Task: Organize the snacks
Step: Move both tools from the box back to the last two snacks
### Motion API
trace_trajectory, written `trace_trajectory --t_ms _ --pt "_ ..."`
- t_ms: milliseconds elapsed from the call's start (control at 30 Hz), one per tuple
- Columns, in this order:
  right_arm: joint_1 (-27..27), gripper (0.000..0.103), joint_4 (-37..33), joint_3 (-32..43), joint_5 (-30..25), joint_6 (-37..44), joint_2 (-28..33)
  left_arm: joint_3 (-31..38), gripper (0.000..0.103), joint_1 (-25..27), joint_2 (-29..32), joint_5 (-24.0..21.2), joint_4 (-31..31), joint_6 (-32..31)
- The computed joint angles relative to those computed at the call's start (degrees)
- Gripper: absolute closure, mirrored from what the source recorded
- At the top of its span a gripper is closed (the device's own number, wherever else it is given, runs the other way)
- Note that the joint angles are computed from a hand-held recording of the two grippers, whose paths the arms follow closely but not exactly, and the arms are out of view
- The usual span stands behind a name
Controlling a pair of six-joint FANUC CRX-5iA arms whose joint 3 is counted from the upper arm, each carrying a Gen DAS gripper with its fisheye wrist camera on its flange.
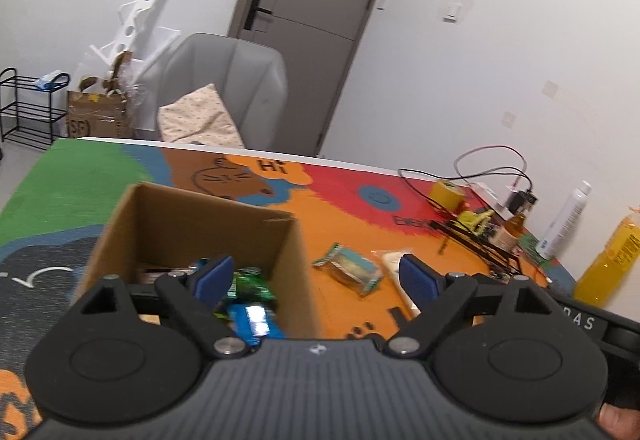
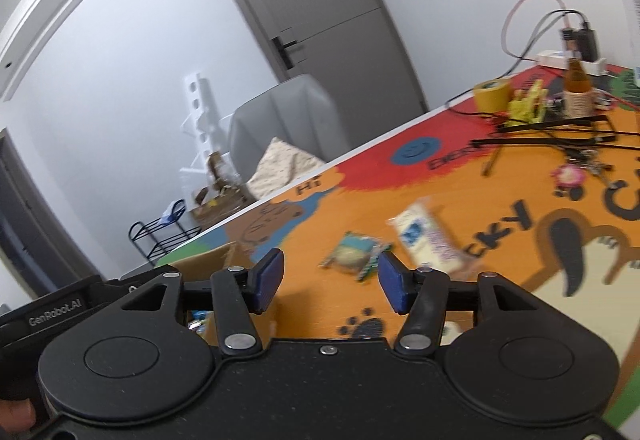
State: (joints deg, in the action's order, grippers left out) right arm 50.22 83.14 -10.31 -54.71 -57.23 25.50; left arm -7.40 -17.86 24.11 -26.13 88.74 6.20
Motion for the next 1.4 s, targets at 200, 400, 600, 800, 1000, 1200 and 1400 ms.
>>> trace_trajectory --t_ms 200,400,600,800,1000,1200,1400 --pt "0.56 0.049 -1.53 -4.26 -2.29 -2.70 -2.54 0.49 0.014 -2.37 0.40 -0.63 -1.38 0.34" --pt "1.55 0.048 -4.33 -8.30 -5.34 -3.75 -5.69 2.12 0.014 -5.09 1.70 -1.04 -3.32 2.32" --pt "3.42 0.047 -7.75 -12.13 -9.93 -5.05 -9.03 4.05 0.014 -8.16 3.35 -0.32 -5.66 5.14" --pt "4.03 0.047 -9.03 -15.33 -11.08 -7.01 -10.94 6.32 0.014 -9.80 5.58 0.98 -10.38 10.25" --pt "2.27 0.047 -6.91 -18.30 -7.89 -11.22 -11.89 8.75 0.014 -9.96 7.57 3.11 -17.35 16.93" --pt "-1.67 0.047 -1.06 -19.85 -1.31 -14.85 -11.41 11.14 0.014 -9.46 9.12 5.56 -23.37 23.42" --pt "-7.52 0.047 7.65 -20.31 7.80 -18.44 -10.16 14.25 0.015 -8.44 11.03 7.76 -31.27 32.37"
